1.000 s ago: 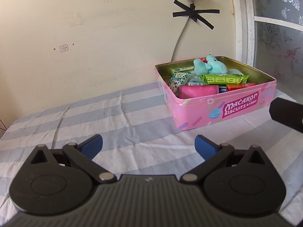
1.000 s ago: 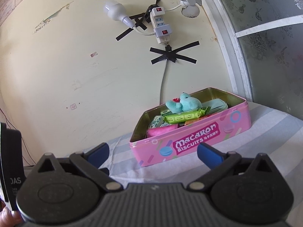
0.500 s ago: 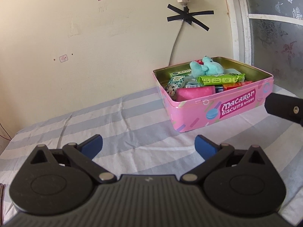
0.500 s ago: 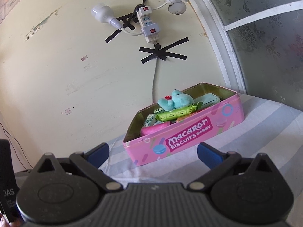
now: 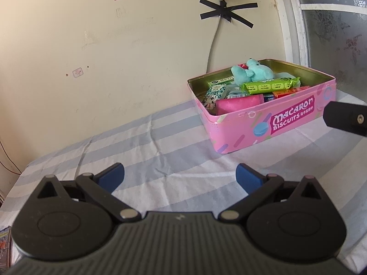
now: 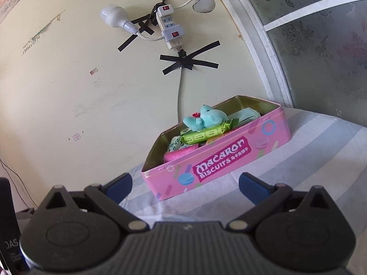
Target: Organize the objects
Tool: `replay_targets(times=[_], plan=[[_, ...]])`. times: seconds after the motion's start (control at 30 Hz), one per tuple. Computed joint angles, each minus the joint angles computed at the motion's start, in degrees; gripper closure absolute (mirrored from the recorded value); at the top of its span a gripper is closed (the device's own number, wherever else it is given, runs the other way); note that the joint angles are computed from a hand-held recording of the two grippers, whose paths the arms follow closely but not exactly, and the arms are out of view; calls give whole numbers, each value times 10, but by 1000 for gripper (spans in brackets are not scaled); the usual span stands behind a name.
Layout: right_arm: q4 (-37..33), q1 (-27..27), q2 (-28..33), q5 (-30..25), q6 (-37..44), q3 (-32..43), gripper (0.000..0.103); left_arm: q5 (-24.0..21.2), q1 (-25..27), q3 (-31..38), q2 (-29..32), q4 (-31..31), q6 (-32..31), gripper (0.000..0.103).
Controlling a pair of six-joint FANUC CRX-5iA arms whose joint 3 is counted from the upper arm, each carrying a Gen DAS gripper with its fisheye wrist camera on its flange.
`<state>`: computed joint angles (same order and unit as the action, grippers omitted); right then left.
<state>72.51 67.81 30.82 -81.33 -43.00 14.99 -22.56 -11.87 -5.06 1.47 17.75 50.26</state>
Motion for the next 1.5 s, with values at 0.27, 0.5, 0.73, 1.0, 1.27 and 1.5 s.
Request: replay_targets(times=[0.27,0.5,0.73,1.0,1.27,1.5], plan=[[-6,-1,0,3,-8,-3,0,-26,-1,17,7,-36,31,0],[-15,-3,-6,16,-18,-13,0,-101,5,53,31,-50,67,0],[-21,-5,-5,22,-16,-12,0,-148,12,75,48,-41,80,0],[-29,-7,-4,27,-11,-10,0,-177,18,86,61,-22,67,0],[-37,-10,-3,35,-6,-8,0,-187,21,93,69,-19,68,0],[-43,-12,0,40,-1,-5,0,-190,23,99,76,-21,72,0]])
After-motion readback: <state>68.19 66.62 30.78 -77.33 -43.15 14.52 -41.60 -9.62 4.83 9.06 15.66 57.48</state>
